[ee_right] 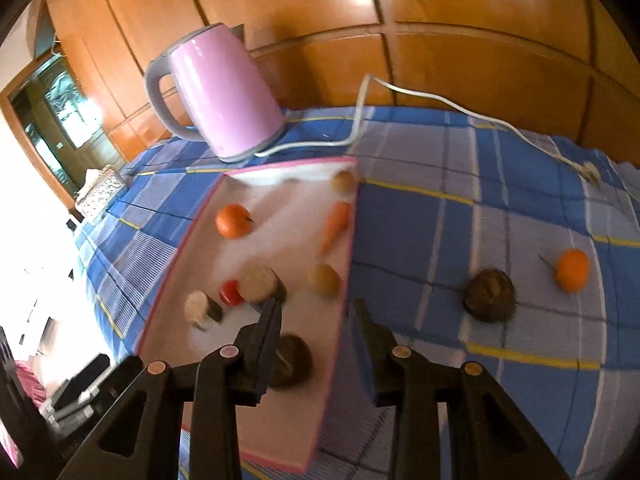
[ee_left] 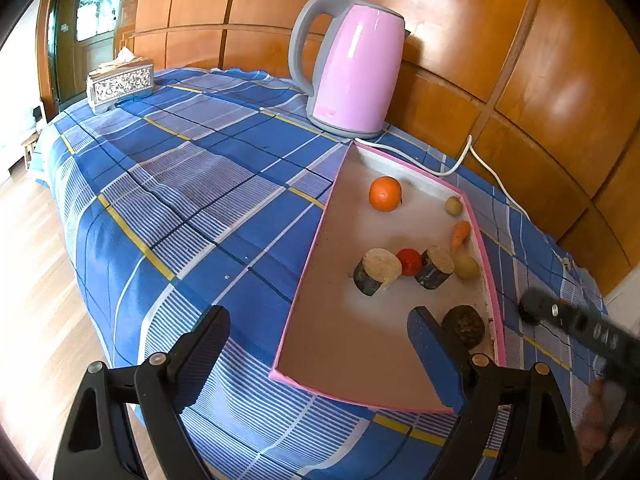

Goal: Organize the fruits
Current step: 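Lift the right gripper away from the tray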

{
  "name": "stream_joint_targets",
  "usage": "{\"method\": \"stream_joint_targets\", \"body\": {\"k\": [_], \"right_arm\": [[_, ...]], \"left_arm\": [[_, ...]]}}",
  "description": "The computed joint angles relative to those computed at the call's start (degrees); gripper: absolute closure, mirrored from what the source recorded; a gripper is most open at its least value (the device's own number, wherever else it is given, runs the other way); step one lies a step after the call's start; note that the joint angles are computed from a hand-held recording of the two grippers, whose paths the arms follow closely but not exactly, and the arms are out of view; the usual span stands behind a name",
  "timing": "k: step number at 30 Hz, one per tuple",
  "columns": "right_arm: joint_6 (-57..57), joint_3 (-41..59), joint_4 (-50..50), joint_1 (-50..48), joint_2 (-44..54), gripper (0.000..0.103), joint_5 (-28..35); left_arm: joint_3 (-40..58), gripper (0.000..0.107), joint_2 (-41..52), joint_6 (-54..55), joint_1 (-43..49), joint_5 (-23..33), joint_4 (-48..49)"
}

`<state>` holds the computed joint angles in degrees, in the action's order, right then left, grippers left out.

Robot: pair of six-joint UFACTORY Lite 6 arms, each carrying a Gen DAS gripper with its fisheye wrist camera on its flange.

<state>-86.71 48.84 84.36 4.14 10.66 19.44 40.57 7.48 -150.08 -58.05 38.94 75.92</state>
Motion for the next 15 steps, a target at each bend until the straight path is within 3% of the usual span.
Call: {"method": "stream_joint_targets", "body": {"k": [6, 15], "right_arm": [[-7.6, -8.1, 4.9, -6.0, -4.7, 0.066, -0.6], [-10.3, -13.6, 4.7, -18.8, -6.2, 0.066, -0.5]], "left_arm": [[0.4, 0.016, -0.2, 0.6, -0.7, 0.6, -0.4], [1.9, 0.016, 0.4, 2.6, -1.7, 0.6, -1.3]]}}
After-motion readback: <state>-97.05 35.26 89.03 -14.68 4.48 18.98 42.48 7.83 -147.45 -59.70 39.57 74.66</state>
